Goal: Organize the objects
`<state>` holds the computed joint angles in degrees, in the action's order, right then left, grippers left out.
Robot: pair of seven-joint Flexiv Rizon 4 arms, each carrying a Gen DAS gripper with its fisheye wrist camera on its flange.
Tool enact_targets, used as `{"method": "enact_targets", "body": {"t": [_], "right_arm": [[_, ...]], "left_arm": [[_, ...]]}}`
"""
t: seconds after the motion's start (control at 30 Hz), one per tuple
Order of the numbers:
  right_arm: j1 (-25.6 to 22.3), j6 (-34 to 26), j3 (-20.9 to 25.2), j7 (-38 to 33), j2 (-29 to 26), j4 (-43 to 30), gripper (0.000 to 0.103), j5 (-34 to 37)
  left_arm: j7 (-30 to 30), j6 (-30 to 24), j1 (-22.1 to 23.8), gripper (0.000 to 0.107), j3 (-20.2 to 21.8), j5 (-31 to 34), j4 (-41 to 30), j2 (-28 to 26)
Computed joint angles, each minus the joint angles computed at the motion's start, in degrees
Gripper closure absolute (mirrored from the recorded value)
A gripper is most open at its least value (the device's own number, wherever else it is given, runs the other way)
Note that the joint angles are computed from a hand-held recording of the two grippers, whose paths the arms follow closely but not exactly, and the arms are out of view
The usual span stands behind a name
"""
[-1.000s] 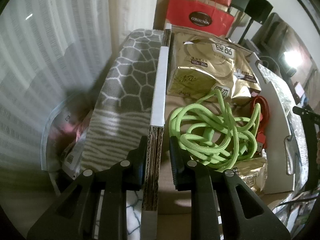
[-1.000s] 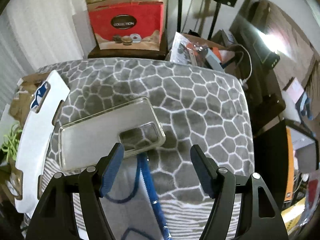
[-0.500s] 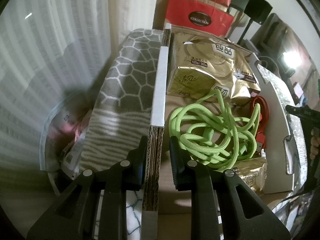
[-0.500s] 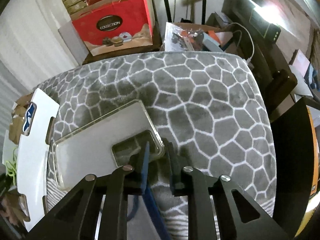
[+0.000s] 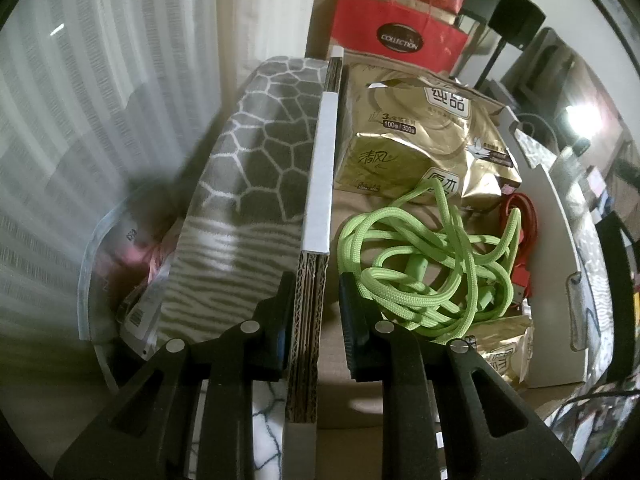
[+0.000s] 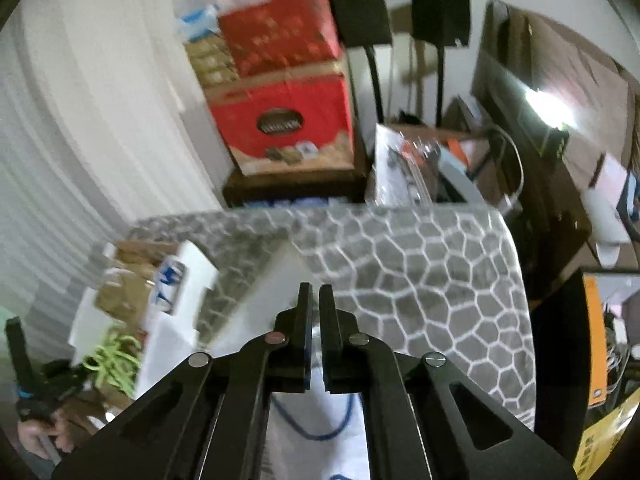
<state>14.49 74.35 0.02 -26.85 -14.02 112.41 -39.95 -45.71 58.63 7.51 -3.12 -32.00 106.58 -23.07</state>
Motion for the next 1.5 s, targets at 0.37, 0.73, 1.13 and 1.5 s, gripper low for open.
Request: {"method": "enact_targets", "body": {"t": [0.37,0.73,1.13,1.5], "right_arm": [[1.9,-7.2,3.5,-12.5,-2.5,-5.8,0.096,10.1],[-0.2,-13.0,2.0,-12.0,-6.6,-6.1,0.074,14.3],[-1.3,-14.2,2.7,-14.2,-10.2,-8.0,0.07,20.2],[1.5,-14.4,0.6,-13.4,-10.7,-7.6,0.09,13.5]], "left_arm": [[0.2,-0.2,0.2,0.088,-0.2,-0.3,0.1,0.0],[0.6,-0.2,0.2,0.088,-0.1,-0.7,0.2,0.0],[0.5,-0.2,0.2,0.088,-0.1,-0.7,0.3,0.0],[1.0,-0.6,0.4,0.088,-0.3,-1.3,0.2,0.0]]}}
